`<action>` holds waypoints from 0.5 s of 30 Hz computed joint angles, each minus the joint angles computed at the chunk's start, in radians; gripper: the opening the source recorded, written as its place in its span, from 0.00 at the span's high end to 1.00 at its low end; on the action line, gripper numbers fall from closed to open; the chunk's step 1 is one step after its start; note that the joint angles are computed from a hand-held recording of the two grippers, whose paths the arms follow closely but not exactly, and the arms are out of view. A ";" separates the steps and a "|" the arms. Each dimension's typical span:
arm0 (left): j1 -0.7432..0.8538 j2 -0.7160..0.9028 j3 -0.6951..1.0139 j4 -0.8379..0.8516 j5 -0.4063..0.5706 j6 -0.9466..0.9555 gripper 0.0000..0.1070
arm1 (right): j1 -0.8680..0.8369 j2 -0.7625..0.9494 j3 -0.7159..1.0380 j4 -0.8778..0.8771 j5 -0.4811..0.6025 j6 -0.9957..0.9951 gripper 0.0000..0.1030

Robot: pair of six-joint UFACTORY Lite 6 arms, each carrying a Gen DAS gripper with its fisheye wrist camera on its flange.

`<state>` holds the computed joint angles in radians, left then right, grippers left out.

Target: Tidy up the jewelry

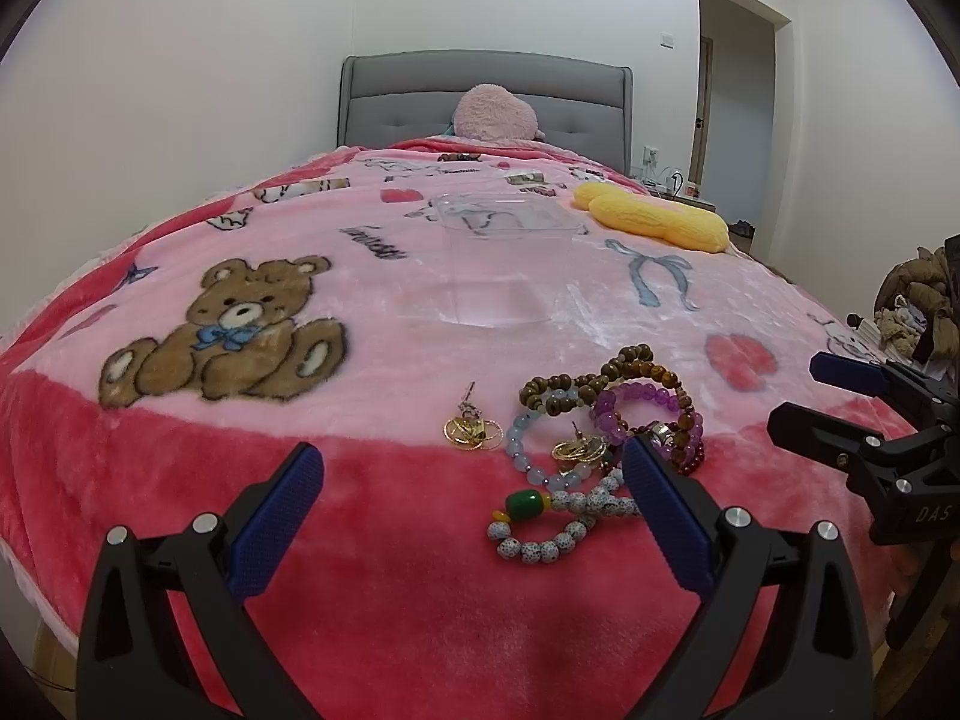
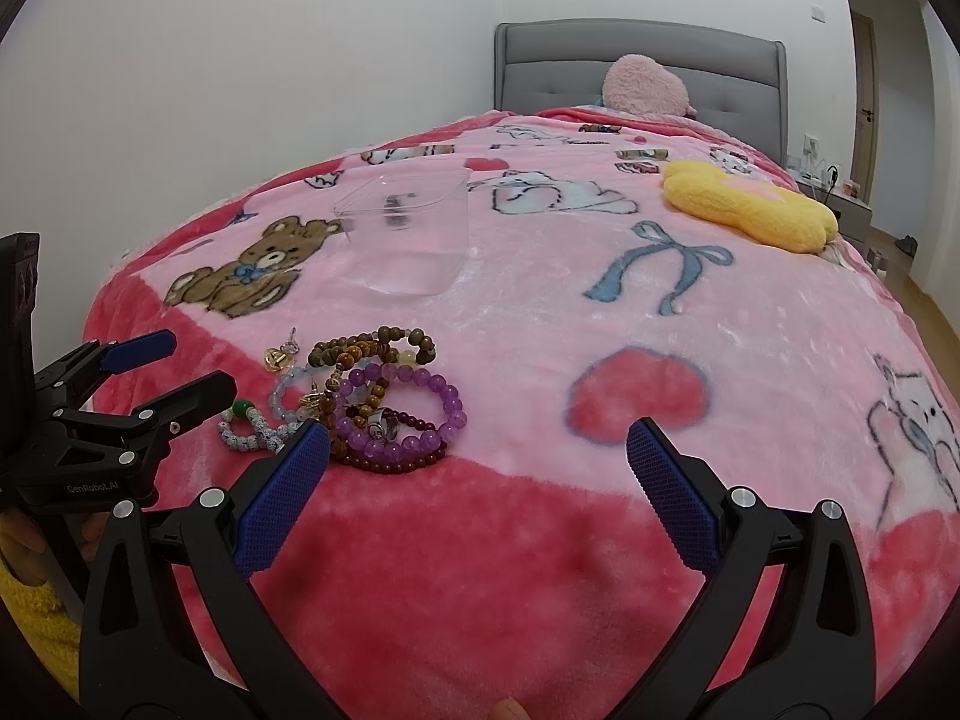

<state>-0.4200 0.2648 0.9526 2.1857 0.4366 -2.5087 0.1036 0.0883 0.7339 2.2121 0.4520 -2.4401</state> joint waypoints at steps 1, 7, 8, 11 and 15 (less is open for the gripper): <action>-0.002 0.000 -0.001 -0.002 0.003 -0.001 0.08 | 0.000 0.000 -0.001 0.003 0.000 -0.003 0.08; -0.003 0.000 -0.001 -0.005 0.002 0.003 0.08 | -0.002 0.001 -0.001 0.001 0.003 -0.001 0.08; -0.003 -0.001 -0.001 -0.005 0.002 0.003 0.08 | 0.000 -0.002 -0.004 0.002 0.002 -0.001 0.08; -0.003 -0.001 -0.002 -0.004 0.002 0.002 0.08 | 0.003 -0.005 -0.006 0.005 -0.001 -0.002 0.08; -0.003 -0.001 -0.002 -0.002 0.002 0.000 0.08 | 0.000 -0.006 -0.008 -0.003 0.003 0.006 0.08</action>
